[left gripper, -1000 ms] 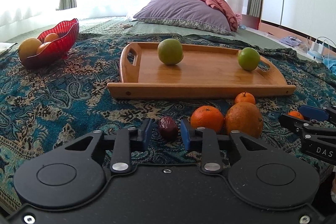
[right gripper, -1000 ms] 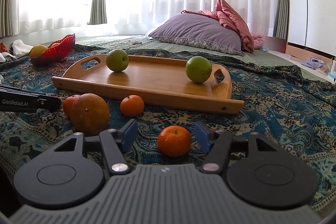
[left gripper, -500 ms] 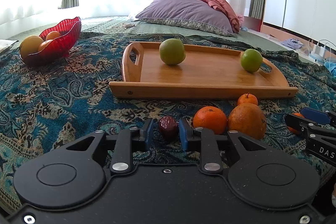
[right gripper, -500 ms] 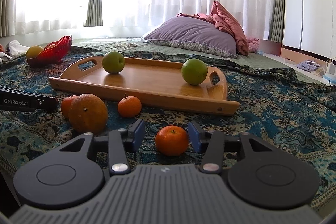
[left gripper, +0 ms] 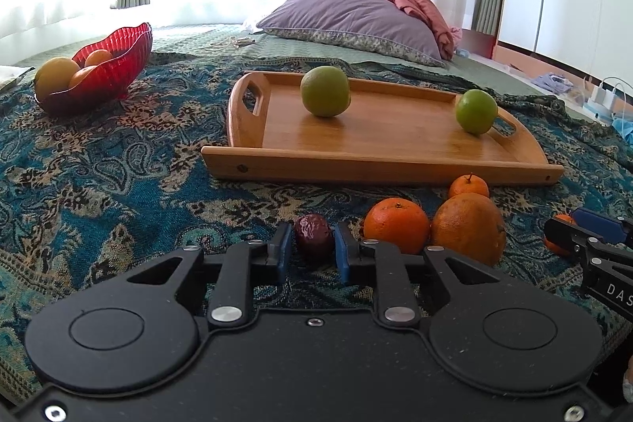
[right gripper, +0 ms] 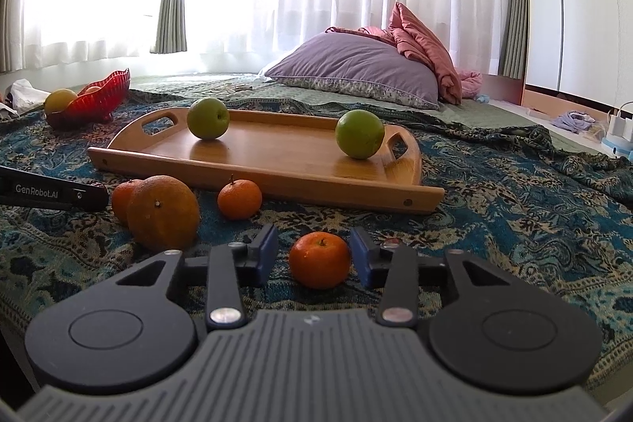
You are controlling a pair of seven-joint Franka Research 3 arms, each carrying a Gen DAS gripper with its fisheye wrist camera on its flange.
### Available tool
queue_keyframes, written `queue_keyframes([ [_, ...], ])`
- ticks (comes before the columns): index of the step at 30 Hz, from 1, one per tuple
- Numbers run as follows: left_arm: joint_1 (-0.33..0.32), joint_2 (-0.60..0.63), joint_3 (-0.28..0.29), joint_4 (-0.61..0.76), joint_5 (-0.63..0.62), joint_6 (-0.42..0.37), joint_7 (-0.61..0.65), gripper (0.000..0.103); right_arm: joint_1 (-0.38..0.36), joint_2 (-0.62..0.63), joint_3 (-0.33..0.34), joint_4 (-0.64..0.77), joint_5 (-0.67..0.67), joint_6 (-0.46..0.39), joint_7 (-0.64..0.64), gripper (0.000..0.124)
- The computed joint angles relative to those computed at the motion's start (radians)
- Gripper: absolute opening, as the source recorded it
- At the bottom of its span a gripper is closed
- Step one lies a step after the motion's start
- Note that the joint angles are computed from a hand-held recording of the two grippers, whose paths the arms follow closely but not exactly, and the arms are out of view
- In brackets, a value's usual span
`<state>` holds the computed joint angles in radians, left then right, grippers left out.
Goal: Organize fruits
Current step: 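Grasp the dark red date with the left tool while the right tool grasps a tangerine, then carry the date and tangerine over the wooden tray and lower them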
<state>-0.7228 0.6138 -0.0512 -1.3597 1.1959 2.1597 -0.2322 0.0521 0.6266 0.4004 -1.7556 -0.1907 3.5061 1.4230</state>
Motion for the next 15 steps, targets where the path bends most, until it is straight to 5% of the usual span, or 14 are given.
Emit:
queue_keyframes([
  [15,-0.021,0.01,0.012,0.027,0.038,-0.026,0.01,0.02,0.037,0.0,-0.037,0.006,0.035,0.013,-0.008,0.037],
])
